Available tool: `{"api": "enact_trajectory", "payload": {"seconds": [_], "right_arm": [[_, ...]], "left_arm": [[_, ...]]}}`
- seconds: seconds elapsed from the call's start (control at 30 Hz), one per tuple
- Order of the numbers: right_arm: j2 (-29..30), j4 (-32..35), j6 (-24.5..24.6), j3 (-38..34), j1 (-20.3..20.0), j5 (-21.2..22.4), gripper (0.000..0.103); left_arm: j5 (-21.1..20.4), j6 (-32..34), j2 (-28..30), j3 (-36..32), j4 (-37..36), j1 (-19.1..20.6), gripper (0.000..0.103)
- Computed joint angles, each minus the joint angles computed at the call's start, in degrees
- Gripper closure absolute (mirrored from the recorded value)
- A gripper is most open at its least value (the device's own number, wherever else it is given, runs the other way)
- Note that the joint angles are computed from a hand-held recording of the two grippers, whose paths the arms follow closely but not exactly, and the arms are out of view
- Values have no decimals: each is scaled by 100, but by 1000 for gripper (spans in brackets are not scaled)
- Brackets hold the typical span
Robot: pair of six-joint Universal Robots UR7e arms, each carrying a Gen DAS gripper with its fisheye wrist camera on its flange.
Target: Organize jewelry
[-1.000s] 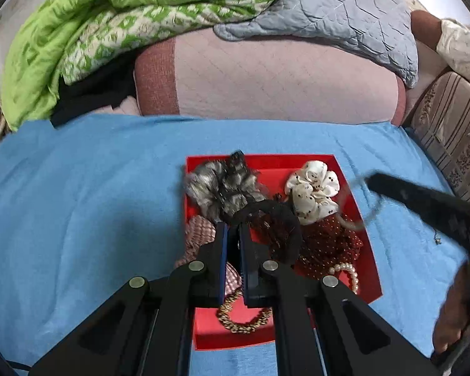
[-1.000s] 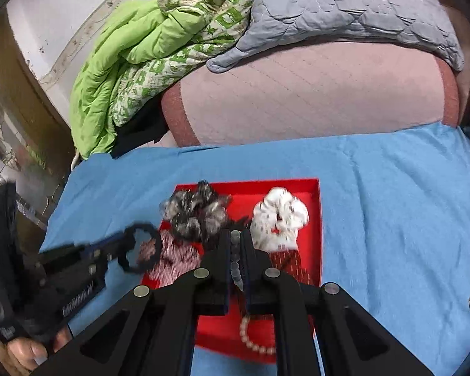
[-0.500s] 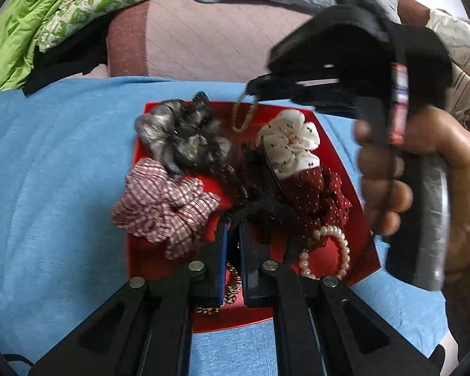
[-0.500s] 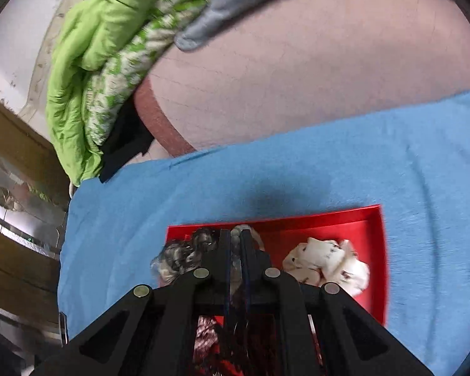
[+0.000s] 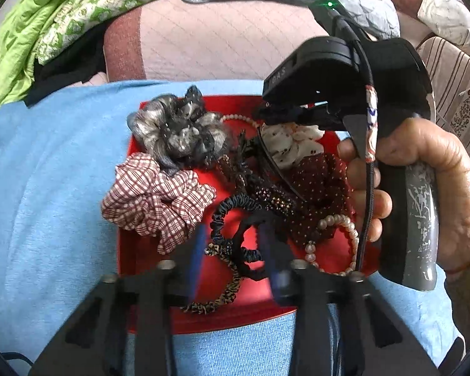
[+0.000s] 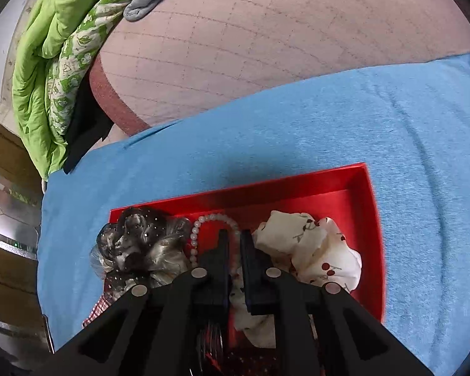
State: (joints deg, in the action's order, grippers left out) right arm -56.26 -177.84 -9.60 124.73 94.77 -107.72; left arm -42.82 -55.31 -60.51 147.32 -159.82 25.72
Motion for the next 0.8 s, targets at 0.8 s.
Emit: {"api": "enact_trajectory", "payload": {"seconds": [0.8], "right_arm": [[-1745,-1812,-1447,2440,-143,-871,61]], "left_arm": [[-150,-2351,-1954,409,3013,-259,52]]}}
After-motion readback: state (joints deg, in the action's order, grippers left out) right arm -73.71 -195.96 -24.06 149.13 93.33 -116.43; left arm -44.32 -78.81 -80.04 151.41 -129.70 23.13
